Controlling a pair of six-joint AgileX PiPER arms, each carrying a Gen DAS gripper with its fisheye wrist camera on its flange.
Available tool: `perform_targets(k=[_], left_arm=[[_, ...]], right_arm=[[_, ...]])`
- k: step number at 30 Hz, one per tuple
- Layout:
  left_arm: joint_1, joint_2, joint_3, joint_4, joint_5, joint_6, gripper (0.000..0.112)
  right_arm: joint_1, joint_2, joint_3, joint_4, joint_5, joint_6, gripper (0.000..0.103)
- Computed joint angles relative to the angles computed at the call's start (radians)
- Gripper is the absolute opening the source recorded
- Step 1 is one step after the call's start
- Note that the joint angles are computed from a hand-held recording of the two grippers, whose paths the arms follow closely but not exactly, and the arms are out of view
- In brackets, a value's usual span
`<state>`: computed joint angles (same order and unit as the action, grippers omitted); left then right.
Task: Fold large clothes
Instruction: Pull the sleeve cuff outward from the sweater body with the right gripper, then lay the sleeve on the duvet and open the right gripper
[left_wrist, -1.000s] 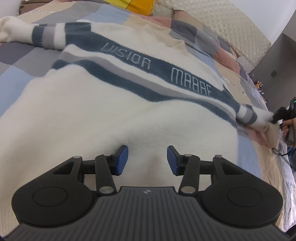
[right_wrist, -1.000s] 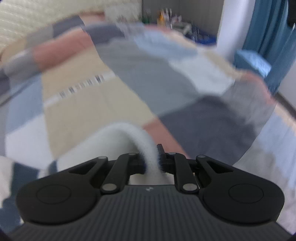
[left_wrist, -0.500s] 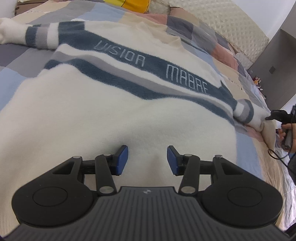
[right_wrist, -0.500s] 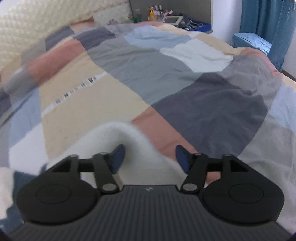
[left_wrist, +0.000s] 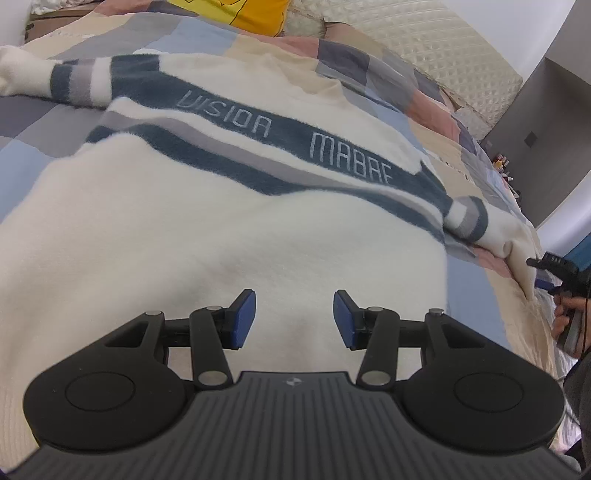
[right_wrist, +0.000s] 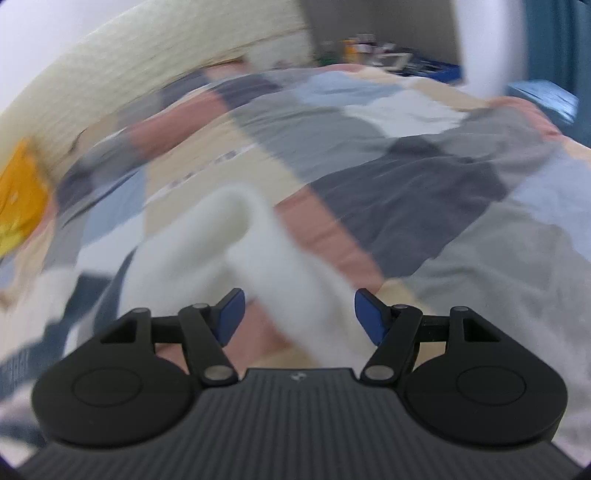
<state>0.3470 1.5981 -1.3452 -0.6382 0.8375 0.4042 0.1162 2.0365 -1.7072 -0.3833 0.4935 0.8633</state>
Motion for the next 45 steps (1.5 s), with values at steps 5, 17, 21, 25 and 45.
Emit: perform_targets(k=[5, 17, 21, 25, 45], left_arm=[[-0.012, 0.004, 0.005, 0.013, -0.009, -0.007, 0.053], [-0.020, -0.022, 0.027, 0.021, -0.038, -0.003, 0.052], [-0.010, -0.042, 0.040, -0.019, -0.023, 0.037, 0.052], [-0.022, -0.060, 0.056, -0.026, -0.029, 0.054, 0.052], [-0.129, -0.042, 0.055, 0.136, -0.130, -0.004, 0.052]], right_arm=[[0.083, 0.033, 0.002, -0.215, 0.156, 0.072, 0.038], [0.079, -0.113, 0.083, -0.346, 0.147, 0.147, 0.008], [0.063, -0.208, 0.083, -0.276, 0.164, 0.084, 0.008], [-0.001, -0.254, 0.017, -0.171, 0.195, 0.019, 0.008], [-0.121, 0.147, -0.270, -0.119, 0.388, 0.125, 0.008]])
